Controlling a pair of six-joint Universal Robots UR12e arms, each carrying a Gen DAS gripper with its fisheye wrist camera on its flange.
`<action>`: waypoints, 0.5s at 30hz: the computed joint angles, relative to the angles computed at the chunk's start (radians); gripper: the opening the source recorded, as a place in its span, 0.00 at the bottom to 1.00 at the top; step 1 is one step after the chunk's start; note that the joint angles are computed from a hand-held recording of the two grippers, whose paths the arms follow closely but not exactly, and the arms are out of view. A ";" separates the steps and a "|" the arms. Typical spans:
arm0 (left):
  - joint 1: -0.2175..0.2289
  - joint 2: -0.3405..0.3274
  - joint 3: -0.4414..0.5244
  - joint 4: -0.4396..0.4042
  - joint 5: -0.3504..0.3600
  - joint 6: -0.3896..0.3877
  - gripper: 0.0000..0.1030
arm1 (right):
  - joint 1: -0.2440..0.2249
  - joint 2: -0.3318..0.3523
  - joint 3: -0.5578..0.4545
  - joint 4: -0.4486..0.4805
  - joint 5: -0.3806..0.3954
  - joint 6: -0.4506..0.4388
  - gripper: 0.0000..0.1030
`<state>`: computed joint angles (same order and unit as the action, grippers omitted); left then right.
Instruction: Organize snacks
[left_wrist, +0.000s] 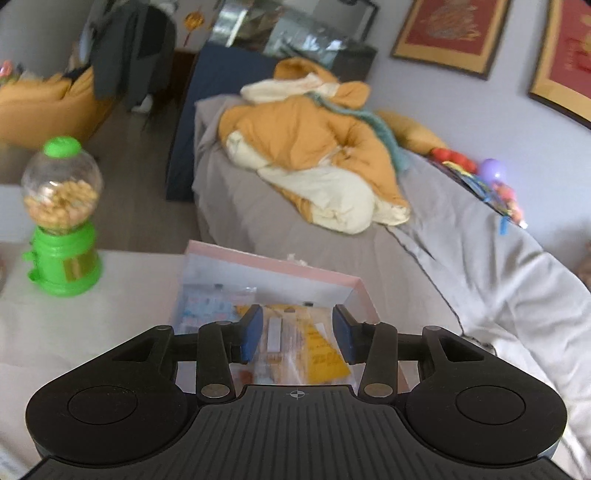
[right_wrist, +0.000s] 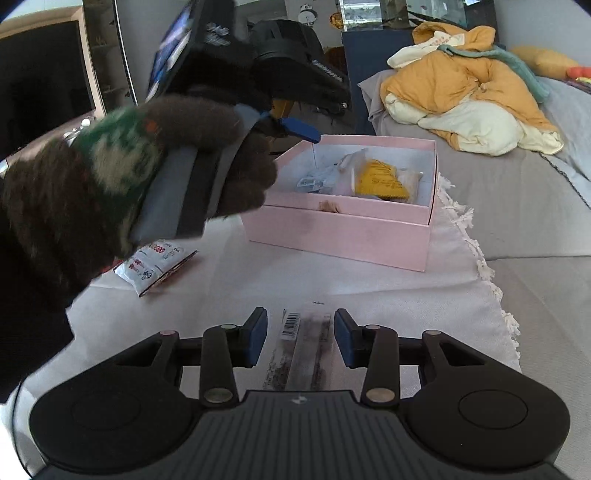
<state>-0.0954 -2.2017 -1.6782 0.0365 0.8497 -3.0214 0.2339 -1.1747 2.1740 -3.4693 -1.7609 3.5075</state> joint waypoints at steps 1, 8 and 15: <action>0.013 0.009 -0.018 0.010 -0.014 0.016 0.45 | -0.001 0.001 -0.002 0.002 0.004 -0.002 0.38; 0.128 0.104 -0.186 -0.018 -0.060 0.106 0.45 | -0.026 -0.009 -0.005 0.059 0.069 -0.022 0.26; 0.209 0.139 -0.310 0.007 -0.035 0.109 0.45 | -0.035 -0.017 -0.006 0.111 0.053 -0.038 0.26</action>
<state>0.1135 -2.0627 -1.9885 0.0431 0.8143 -2.9128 0.1985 -1.1914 2.1683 -3.3583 -1.7082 3.4696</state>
